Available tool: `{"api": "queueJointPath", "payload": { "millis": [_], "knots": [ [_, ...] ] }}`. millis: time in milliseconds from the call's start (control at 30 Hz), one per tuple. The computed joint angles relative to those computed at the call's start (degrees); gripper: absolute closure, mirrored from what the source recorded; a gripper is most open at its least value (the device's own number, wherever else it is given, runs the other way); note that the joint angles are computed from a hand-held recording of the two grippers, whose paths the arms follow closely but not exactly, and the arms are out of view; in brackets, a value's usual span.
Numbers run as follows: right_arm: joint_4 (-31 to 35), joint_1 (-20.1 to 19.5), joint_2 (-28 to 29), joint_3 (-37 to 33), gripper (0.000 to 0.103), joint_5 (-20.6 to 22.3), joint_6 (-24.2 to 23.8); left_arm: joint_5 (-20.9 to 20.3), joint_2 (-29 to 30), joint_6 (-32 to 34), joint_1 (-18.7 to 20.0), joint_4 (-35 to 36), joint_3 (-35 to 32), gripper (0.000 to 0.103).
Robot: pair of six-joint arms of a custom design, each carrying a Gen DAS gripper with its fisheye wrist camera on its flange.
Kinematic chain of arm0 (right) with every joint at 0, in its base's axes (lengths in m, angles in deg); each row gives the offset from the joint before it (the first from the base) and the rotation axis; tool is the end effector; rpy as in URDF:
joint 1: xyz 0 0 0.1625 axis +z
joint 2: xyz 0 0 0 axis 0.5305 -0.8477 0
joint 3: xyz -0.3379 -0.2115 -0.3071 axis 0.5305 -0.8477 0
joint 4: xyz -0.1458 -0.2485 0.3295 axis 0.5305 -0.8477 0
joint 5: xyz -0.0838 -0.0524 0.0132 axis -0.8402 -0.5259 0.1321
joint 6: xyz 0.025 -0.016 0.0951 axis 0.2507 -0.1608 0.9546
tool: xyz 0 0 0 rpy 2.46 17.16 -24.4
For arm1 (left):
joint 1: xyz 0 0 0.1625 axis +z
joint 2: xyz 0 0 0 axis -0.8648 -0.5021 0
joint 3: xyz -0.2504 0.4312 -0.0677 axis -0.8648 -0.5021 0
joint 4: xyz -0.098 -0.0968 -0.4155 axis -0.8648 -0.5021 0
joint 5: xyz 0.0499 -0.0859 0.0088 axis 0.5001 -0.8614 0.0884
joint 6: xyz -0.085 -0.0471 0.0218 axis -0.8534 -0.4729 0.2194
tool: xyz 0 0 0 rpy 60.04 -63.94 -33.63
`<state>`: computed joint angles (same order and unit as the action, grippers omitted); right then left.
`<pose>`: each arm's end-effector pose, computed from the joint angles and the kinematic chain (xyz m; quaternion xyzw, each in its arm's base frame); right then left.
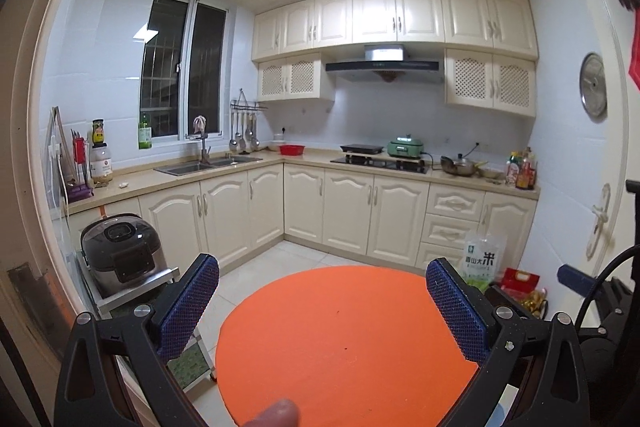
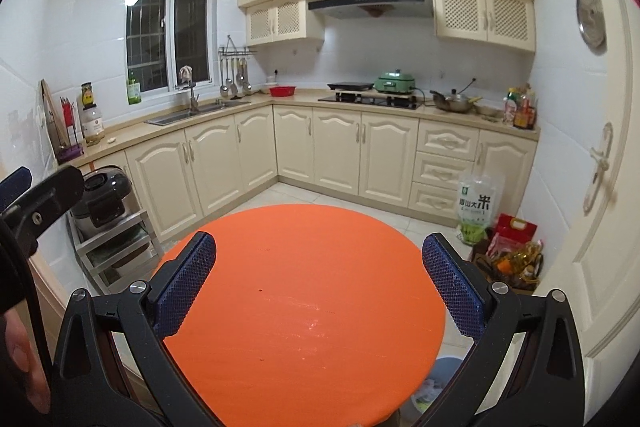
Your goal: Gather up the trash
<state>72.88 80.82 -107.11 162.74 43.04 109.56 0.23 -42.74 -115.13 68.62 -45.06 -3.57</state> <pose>0.3203 -0.5346 0.4781 0.3150 -0.7930 0.4518 0.2604 -0.6181 -0.3286 0.0411 0.1165 0.6924 -0.6118 0.3643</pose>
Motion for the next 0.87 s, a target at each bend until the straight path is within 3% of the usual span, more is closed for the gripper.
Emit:
{"api": "queueJointPath", "payload": {
  "millis": [267,500,667,767,867],
  "knots": [
    [-1.0,0.4,-0.7,0.2,0.000,0.7,-0.2,1.5,-1.6,1.3,1.5,2.5,-2.3,0.001],
    [-1.0,0.5,-1.0,0.4,0.000,0.6,0.2,2.2,-2.6,3.1,1.4,-0.2,-0.8,0.001],
    [-0.2,0.2,-1.0,-0.2,0.000,0.5,0.7,2.5,-2.3,1.4,1.1,1.2,-0.8,0.001],
    [-0.3,0.1,-1.1,-0.3,0.000,0.6,0.9,3.2,-1.8,-4.0,0.7,5.7,-0.9,0.001],
    [0.0,-0.1,-1.0,-0.6,0.000,0.5,1.2,3.0,-2.1,-3.4,0.5,3.8,0.0,0.001]
  ]
}}
